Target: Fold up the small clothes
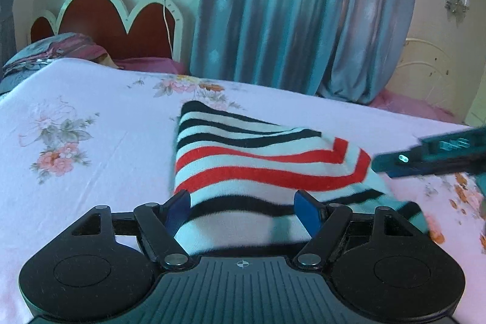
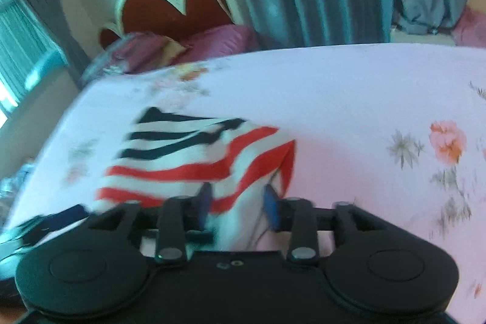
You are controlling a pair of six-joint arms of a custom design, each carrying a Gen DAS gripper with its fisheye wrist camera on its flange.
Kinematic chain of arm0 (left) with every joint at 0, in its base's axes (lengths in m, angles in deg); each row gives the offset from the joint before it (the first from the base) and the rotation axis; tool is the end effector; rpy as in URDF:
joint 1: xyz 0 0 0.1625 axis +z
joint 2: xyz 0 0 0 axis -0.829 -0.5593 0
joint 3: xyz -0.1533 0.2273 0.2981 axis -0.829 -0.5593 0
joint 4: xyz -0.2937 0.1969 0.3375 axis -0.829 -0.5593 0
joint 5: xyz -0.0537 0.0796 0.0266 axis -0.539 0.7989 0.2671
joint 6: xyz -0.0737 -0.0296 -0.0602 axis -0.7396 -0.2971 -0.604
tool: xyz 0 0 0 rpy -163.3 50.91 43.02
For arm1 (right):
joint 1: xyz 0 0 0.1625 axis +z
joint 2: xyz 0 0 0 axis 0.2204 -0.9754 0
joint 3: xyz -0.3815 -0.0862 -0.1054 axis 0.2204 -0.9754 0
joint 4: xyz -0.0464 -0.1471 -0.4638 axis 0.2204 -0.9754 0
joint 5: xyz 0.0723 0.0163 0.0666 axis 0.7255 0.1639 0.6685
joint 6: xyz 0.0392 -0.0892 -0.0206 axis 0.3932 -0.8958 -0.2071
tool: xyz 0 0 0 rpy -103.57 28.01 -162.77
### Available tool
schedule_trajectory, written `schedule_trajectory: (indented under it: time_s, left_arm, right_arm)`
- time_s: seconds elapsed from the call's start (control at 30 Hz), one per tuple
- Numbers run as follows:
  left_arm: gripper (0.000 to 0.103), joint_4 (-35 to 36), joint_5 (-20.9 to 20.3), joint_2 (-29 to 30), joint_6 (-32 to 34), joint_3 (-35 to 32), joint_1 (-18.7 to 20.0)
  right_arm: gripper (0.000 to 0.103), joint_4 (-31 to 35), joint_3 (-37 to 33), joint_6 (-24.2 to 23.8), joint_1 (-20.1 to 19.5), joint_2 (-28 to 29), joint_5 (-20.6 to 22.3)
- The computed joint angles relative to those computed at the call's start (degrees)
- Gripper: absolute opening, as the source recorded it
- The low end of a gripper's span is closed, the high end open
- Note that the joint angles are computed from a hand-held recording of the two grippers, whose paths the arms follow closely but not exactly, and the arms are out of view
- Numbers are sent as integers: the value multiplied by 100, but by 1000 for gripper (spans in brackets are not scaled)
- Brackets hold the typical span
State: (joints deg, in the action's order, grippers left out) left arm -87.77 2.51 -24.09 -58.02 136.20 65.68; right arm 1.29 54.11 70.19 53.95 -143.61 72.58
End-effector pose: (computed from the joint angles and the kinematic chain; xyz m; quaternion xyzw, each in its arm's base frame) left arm -0.3656 -0.2791 0.0425 0.2544 0.8531 -0.3832 0.2464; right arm 0.0392 -0.2512 0.4121 0.0916 -0.9150 0.3492 0.1803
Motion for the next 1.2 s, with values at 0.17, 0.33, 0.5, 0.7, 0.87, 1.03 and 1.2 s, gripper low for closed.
schedule_trajectory:
  time_s: [0.17, 0.33, 0.5, 0.7, 0.87, 1.03, 1.2]
  left_arm:
    - [74, 586, -224, -353, -582, 220, -309]
    - [74, 1125, -339, -198, -835, 162, -376]
    - [75, 1424, -325, -123, -966, 47, -386]
    - [75, 1736, -425, -193, -1137, -41, -382]
    - [75, 1893, -463, -203, -1239, -60, -435]
    - [75, 1915, -500, -220, -1199, -74, -429]
    - [75, 1918, -517, -231, -1143, -73, -428]
  right_arm:
    - [30, 754, 492, -558, -614, -882, -343]
    - [19, 744, 933, -855, -1105, -1410, -260]
    - [26, 486, 1119, -774, -1314, -1476, -201]
    - [24, 275, 1082, -131, 209, -1715, 825]
    - [26, 80, 1152, 176, 1295, -1772, 1368]
    - [18, -81, 1381, -24, 1261, -1606, 1923]
    - [26, 121, 1499, -614, -83, -1997, 1108]
